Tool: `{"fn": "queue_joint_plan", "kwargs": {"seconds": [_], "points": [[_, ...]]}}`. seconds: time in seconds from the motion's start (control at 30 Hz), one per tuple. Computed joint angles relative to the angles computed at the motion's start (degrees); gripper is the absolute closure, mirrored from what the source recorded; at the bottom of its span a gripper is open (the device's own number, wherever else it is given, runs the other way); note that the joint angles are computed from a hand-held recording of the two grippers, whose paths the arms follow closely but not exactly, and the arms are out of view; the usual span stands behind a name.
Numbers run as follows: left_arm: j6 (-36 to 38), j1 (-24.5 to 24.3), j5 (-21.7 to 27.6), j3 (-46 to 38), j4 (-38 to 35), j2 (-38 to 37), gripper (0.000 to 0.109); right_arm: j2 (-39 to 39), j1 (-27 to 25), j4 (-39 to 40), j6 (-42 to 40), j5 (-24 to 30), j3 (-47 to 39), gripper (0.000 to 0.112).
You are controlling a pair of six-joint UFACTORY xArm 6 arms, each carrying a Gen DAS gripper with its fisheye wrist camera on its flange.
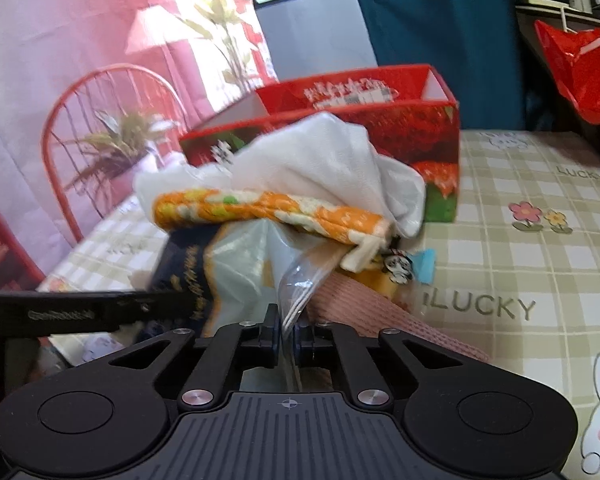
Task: Organize soft objects
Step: 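Grasp the dark blue snack bag with left gripper while right grasps clear plastic bag, then carry both bags into the red box and open both grippers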
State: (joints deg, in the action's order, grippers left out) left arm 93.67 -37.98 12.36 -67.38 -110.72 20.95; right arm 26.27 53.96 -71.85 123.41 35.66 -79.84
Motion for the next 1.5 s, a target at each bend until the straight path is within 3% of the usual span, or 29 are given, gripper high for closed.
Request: {"fn": "queue_joint_plan", "kwargs": {"seconds": [0.2,0.47,0.7,0.87,1.07,1.27,1.5], "points": [[2.0,0.3,0.8,1.2,-2.4,-1.4,0.065,0.6,1.1,-0.6,-3.7,1.8,-2.2,0.107],[15.4,2.2,4.4,4.6,-15.5,-7.3,0.065,-1.3,2.8,-5.4,-5.4,5.9,-3.5,0.108],[21.4,2.7,5.8,5.6,-20.4,-11.9,0.065,-3.8,2.7,-10.2,-5.0,7.3,-3.7,0.108],[23.1,2.4,4.2,2.8,-20.3,-12.3,0.065,-4.8,1.4,-12.5,-6.6,6.8,-4.9,0.109],[21.4,2.4,0.6,-7.1,-16.3,-7.4,0.065,-4.0,-3.3,-12.4,-11.0,2.0,-8.6,0.109],[9.3,1.4,-4.5,-21.1,-1.3,2.0,0.065,0.1,-9.2,-6.9,-21.3,-2.5,-15.4,0.109],[-21.1,1.8,-5.6,-34.7,30.0,14.1,0.065,6.0,-15.5,-2.1,-26.5,-7.3,-22.5,0.108]]}}
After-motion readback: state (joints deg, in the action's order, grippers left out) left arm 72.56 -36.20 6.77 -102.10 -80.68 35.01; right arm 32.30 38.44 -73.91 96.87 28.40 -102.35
